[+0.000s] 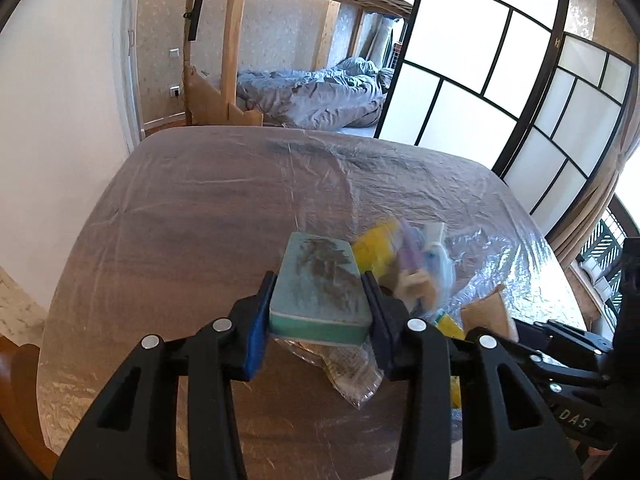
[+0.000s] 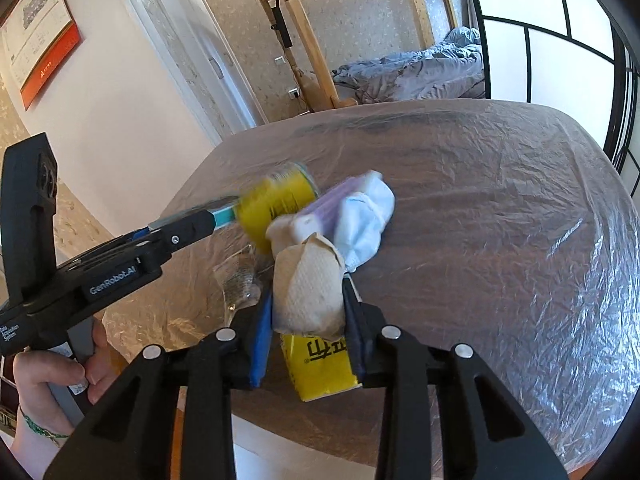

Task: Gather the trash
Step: 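Grasp the teal sponge with the left tool while the right tool grasps the tissue bundle, then carry the teal sponge and tissue bundle with both tools over the bin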

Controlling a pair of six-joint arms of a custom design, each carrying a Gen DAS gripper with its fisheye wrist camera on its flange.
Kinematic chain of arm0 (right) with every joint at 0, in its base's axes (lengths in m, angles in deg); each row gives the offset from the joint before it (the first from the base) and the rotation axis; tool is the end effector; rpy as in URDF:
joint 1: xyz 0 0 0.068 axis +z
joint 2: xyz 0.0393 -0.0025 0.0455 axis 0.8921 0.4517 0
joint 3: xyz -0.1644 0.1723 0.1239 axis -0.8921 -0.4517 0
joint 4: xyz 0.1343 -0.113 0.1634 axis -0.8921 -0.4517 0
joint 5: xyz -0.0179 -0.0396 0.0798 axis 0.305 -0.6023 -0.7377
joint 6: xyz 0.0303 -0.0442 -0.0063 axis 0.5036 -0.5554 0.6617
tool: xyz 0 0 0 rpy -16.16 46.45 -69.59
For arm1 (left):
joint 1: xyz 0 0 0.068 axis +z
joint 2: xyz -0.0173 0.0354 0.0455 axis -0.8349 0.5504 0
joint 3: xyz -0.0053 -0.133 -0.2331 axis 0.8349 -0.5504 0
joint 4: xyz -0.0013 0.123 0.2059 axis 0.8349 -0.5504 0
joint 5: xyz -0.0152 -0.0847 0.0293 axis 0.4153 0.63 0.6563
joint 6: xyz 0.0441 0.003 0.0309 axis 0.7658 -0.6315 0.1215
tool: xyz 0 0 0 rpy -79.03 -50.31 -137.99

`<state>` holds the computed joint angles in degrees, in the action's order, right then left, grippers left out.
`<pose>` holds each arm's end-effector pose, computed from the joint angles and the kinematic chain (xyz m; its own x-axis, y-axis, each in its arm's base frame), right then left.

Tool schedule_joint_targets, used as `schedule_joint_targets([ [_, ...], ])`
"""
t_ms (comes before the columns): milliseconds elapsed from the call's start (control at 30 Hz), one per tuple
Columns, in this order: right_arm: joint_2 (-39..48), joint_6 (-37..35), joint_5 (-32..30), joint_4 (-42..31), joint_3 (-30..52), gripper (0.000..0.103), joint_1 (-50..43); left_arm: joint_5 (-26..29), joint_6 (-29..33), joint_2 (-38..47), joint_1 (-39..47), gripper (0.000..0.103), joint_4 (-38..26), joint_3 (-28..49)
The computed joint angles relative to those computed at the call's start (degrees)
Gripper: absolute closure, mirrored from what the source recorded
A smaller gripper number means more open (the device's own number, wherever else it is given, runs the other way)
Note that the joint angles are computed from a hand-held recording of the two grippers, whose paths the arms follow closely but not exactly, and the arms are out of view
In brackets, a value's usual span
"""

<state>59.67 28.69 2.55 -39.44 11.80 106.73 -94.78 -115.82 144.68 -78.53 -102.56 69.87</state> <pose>0.2270 0.2237 0.2857 -0.7773 -0.1815 -0.6023 -0.4848 0.7830 0.3897 0.2617 -0.0960 0.2465 -0.6896 -0.2139 -0.6918 -0.1329 0.9765 -0.1694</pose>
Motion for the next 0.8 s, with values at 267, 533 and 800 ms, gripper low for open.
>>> schedule_joint_targets([
  [267, -1.74, 1.94, 1.99, 0.63, -2.92, 0.071, 1.91, -3.26, -2.31, -2.44, -3.48, 0.059, -0.60, -2.48],
  [533, -2.64, 3.26, 4.93, -0.53, -3.60, 0.071, 2.92, -4.18, -5.07, -6.71, -5.82, 0.059, -0.33, -6.05],
  [800, -5.37, 4.78, 7.03, -1.07, -6.01, 0.071, 4.28, -3.73, -6.22, -7.40, -7.38, 0.059, -0.25, -7.18],
])
